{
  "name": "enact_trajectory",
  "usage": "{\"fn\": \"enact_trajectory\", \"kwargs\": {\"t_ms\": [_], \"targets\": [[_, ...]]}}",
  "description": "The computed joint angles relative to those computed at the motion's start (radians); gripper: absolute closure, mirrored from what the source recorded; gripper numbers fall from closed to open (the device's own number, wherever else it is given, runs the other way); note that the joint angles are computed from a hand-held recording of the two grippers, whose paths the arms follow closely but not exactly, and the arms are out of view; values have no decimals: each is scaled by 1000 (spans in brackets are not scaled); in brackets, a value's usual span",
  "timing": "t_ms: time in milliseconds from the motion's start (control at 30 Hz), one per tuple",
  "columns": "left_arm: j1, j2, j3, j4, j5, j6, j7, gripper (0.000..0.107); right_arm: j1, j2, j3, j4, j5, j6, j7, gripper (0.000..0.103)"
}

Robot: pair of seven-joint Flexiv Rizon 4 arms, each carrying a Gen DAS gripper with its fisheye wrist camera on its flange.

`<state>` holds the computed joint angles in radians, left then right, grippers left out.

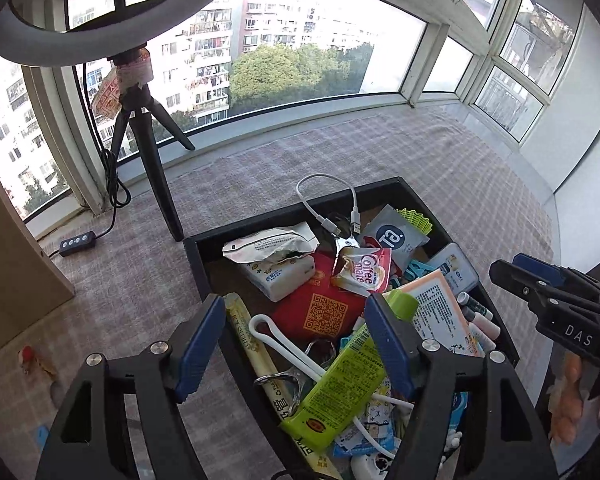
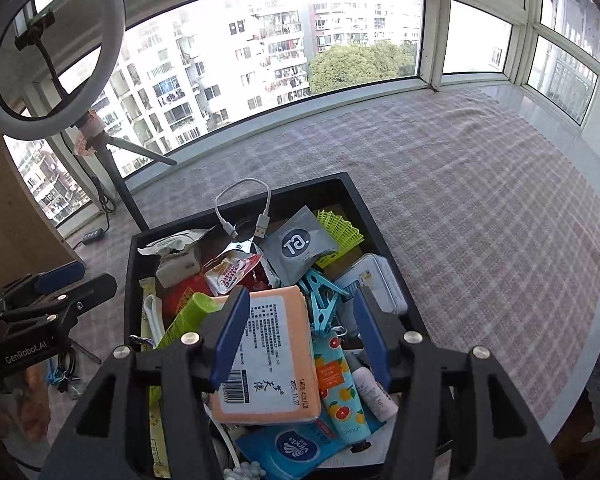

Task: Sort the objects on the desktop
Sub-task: 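Open both tools to drop the sachet and clothespin in the tray, then move both tools back to the blue phone stand and black cable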

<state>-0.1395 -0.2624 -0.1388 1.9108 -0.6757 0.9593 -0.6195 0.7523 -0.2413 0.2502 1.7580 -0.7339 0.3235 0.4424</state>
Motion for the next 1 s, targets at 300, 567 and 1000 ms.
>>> {"fn": "enact_trajectory", "kwargs": {"t_ms": [300,567,1000], "targets": [[49,23,40,24,-10,13,-8,38,18,-35,-13,-41,-44,32,-11,50],[108,48,81,47,-18,39,-2,39,44,-106,-43,-113,-99,117,-68,50],[269,-20,181,55,131,104,-131,39,120,-397,-124,-465,-13,270,-455,50]]}}
